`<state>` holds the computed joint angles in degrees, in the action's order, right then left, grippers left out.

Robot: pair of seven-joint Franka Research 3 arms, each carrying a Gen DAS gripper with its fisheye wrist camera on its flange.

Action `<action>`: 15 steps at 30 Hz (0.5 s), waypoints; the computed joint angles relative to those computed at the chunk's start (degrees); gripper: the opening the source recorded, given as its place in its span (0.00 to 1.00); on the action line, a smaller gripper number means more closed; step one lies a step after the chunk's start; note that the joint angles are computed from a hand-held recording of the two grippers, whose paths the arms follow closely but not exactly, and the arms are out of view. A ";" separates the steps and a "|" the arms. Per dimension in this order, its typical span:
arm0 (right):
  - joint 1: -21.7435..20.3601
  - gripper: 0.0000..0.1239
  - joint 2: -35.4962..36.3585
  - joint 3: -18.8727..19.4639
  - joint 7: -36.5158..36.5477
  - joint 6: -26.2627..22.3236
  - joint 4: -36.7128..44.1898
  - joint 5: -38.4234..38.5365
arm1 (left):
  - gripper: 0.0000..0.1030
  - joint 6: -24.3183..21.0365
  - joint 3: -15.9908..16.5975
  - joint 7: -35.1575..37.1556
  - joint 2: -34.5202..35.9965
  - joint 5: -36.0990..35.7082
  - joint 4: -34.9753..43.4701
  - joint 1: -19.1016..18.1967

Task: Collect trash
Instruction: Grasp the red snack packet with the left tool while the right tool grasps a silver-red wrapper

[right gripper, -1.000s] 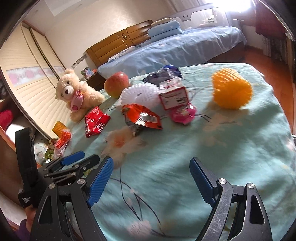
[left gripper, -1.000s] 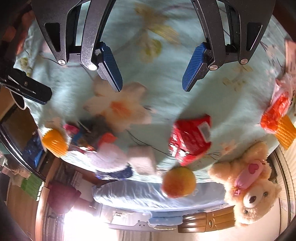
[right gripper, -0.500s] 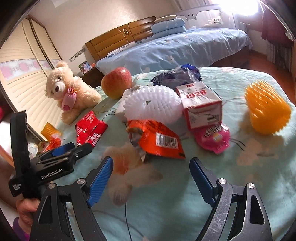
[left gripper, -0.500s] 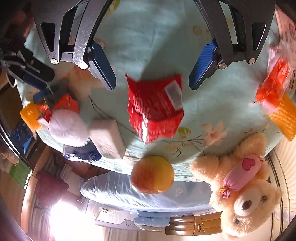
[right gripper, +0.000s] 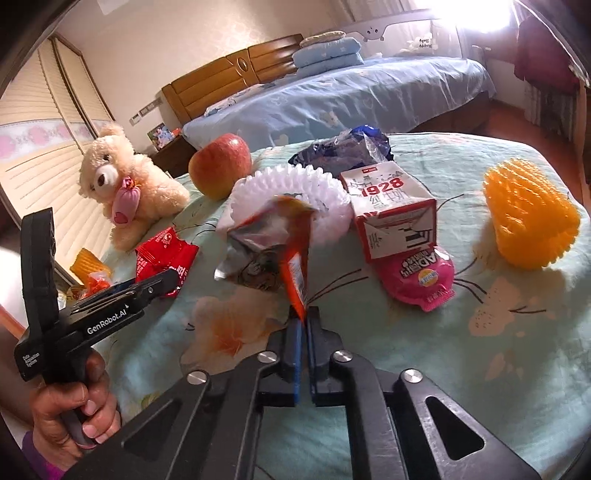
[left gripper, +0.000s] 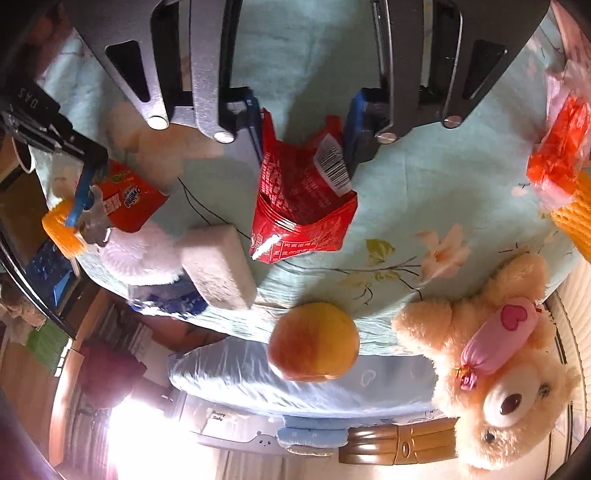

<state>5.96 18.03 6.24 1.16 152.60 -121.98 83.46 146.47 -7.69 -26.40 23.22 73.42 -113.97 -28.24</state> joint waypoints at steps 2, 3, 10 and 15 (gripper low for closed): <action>-0.50 0.01 -0.98 -0.23 -0.70 -0.80 -1.07 0.26 | 0.28 -0.37 -0.40 -0.43 -0.29 0.28 -0.30 -0.70; -0.67 0.01 -1.34 -0.38 -1.02 -1.23 -1.51 0.36 | 0.26 -0.20 -0.65 -0.93 -0.45 0.56 -0.48 -1.04; -2.04 0.01 -5.60 -2.52 -4.02 -4.98 -5.95 1.02 | 0.22 0.81 -1.98 -3.37 -0.09 2.41 0.93 -3.58; -3.17 0.01 -8.54 -4.50 -6.02 -7.06 -8.90 2.14 | 0.21 1.22 -2.40 -2.44 1.41 2.65 3.97 -5.46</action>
